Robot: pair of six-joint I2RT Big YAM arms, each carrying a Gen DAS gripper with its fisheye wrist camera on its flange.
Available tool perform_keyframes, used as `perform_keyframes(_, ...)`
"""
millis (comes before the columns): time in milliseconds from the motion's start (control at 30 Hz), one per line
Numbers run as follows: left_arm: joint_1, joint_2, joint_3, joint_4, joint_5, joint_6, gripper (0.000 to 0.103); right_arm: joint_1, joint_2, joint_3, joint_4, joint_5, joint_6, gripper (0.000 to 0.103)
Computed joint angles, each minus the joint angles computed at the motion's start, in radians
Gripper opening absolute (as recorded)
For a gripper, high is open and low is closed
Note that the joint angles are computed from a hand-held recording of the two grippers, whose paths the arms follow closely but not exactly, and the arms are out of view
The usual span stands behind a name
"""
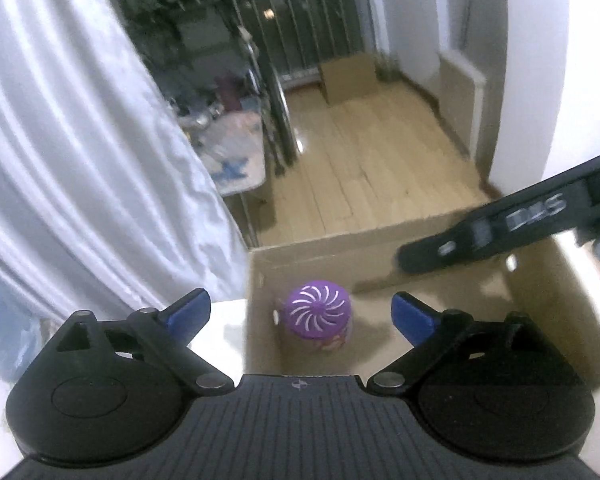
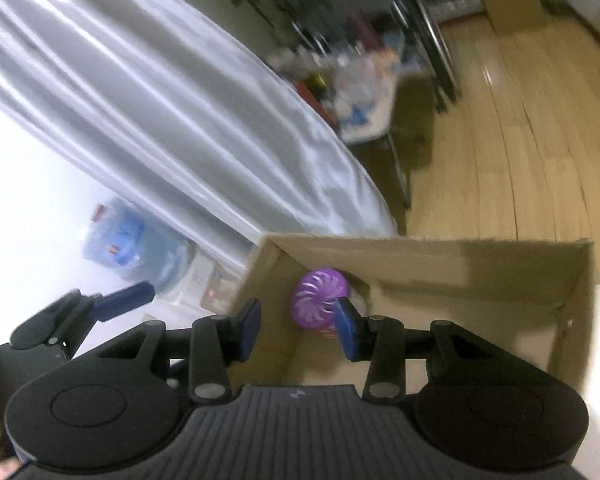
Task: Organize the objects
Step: 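Open the right gripper to release the canister inside the box, then move the right tool to the red toothpaste tube and grasp it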
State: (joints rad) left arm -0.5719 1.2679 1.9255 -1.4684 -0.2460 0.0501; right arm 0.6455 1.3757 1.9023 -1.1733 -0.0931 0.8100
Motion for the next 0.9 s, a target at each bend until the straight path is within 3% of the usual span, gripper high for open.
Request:
perform_keyframes(133,-0.03,-0.104,-0.029,-0.009,-0.026,-0.085,0.102,0.052,-0.093,-0.003,0.011,0.069,-0.03,0.046)
perform_keyframes(267,-0.086,-0.239,-0.143,-0.01,-0.034,-0.225,0.102,0.132,-0.176,-0.024,0.007,0.138,-0.071,0.05)
perform_keyframes(400,-0.2,-0.36,-0.286,-0.026,-0.085,-0.419,0.102,0.228,-0.242,-0.086,-0.025,0.182,-0.065,0.051)
perform_keyframes(533,-0.378,-0.428,-0.424,-0.038,-0.163,-0.63,0.102,0.303,-0.29,-0.177,-0.065,0.185,0.004,0.051)
perform_keyframes(600,-0.456,-0.444,-0.479,-0.032,-0.172,-0.702,0.102,0.337,-0.304,-0.217,-0.086,0.199,0.026,0.051)
perform_keyframes(700,-0.516,-0.446,-0.546,-0.024,-0.143,-0.768,0.102,0.384,-0.31,-0.259,-0.12,0.231,0.053,0.051)
perform_keyframes(767,-0.514,-0.446,-0.583,-0.01,-0.11,-0.768,0.101,0.396,-0.318,-0.299,-0.124,0.224,0.089,0.051)
perform_keyframes(800,-0.563,-0.458,-0.603,-0.03,-0.129,-0.804,0.101,0.401,-0.324,-0.317,-0.123,0.224,0.103,0.051)
perform_keyframes(900,-0.578,-0.459,-0.622,-0.02,-0.132,-0.79,0.101,0.419,-0.315,-0.338,-0.134,0.235,0.133,0.051)
